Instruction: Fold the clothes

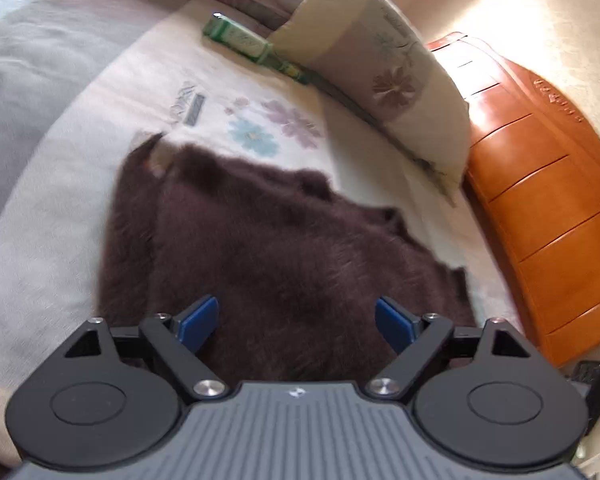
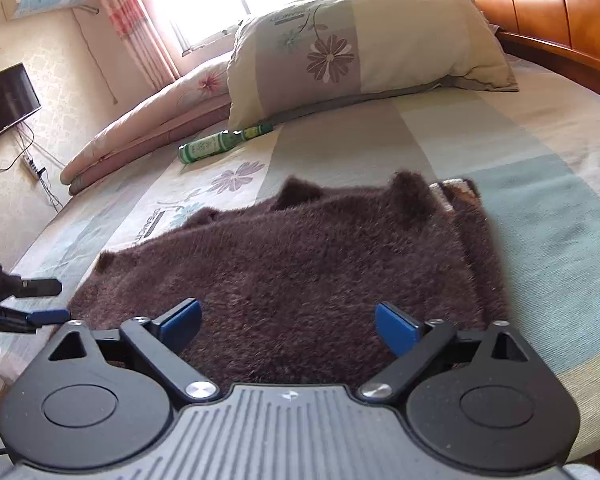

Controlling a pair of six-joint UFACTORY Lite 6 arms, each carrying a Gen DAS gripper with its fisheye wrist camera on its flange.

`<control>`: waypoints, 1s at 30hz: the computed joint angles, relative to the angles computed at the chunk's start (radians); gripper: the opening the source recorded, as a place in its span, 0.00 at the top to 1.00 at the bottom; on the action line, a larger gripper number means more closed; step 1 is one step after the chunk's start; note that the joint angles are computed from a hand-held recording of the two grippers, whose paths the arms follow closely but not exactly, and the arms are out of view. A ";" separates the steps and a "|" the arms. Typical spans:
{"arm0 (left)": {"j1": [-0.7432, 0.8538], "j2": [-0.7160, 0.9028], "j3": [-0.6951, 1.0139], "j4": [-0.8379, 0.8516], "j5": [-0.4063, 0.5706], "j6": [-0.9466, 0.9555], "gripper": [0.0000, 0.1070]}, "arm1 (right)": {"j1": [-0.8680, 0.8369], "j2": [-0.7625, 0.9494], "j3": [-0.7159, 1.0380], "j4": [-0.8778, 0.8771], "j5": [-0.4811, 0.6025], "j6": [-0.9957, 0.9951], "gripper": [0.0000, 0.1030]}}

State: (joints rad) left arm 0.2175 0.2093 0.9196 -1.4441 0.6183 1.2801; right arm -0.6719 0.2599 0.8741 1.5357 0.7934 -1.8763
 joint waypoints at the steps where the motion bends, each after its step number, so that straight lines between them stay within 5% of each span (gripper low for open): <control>1: 0.000 -0.010 -0.028 -0.024 -0.023 0.024 0.22 | 0.009 0.006 -0.001 0.003 -0.010 0.000 0.04; 9: -0.002 -0.111 -0.063 -0.004 0.022 0.023 0.17 | 0.034 0.001 -0.046 0.060 -0.069 -0.069 0.00; 14: -0.035 -0.049 -0.075 0.041 -0.022 -0.012 0.17 | 0.055 -0.004 -0.062 0.103 -0.103 -0.089 0.00; 21: -0.093 -0.199 -0.146 0.020 -0.100 0.070 0.16 | 0.113 -0.033 -0.022 0.016 -0.191 0.065 0.00; 30: -0.003 -0.057 -0.093 -0.056 0.047 0.180 0.16 | 0.253 -0.114 -0.009 0.121 -0.247 0.035 0.00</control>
